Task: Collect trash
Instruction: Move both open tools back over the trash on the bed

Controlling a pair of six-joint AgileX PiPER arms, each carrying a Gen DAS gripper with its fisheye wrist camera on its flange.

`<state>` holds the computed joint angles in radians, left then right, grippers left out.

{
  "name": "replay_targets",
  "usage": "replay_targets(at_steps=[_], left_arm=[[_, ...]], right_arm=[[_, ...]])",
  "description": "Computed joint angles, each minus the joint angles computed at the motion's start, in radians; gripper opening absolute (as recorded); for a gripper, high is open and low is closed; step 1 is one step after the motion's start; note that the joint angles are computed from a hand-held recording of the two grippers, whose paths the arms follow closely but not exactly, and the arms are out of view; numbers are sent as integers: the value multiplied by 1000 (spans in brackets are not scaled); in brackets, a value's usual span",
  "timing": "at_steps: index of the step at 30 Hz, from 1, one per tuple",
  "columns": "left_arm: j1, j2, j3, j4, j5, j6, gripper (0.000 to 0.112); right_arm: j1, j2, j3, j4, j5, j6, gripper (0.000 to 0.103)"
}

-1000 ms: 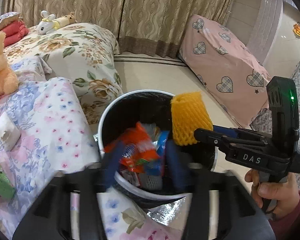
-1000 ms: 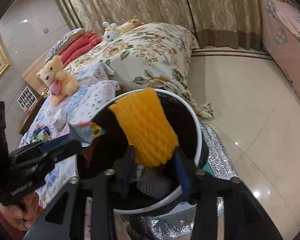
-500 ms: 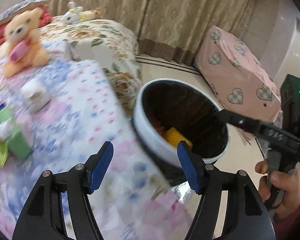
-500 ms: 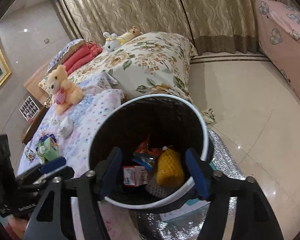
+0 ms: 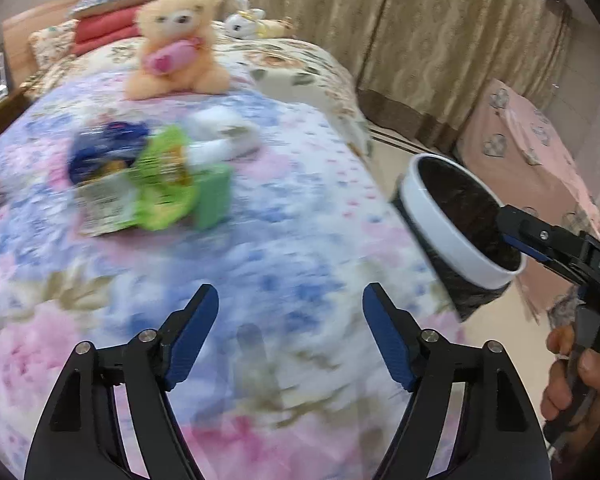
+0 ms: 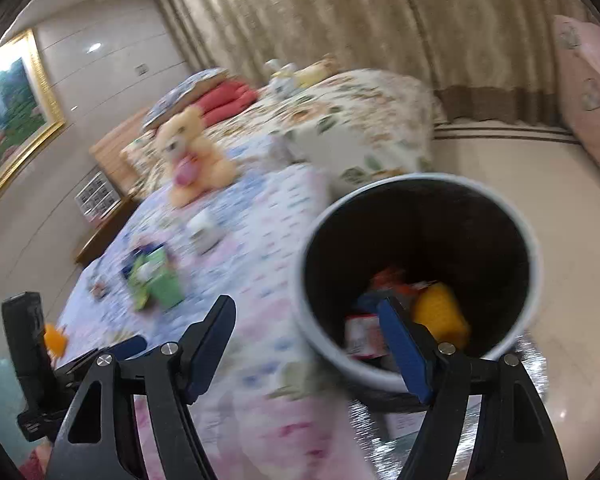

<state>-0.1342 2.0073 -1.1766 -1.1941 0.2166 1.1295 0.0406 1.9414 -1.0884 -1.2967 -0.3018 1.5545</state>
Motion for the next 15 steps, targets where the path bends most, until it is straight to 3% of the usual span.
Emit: replay_targets(at_steps=[9,15], left_arm=[[156,-62,135,-418,-35,449,83],[239,-47,135,-380,-21,404,84]], right_arm=[[142,64,-70,-26,10,43,76],[206,97,-125,-90,16,123,76]])
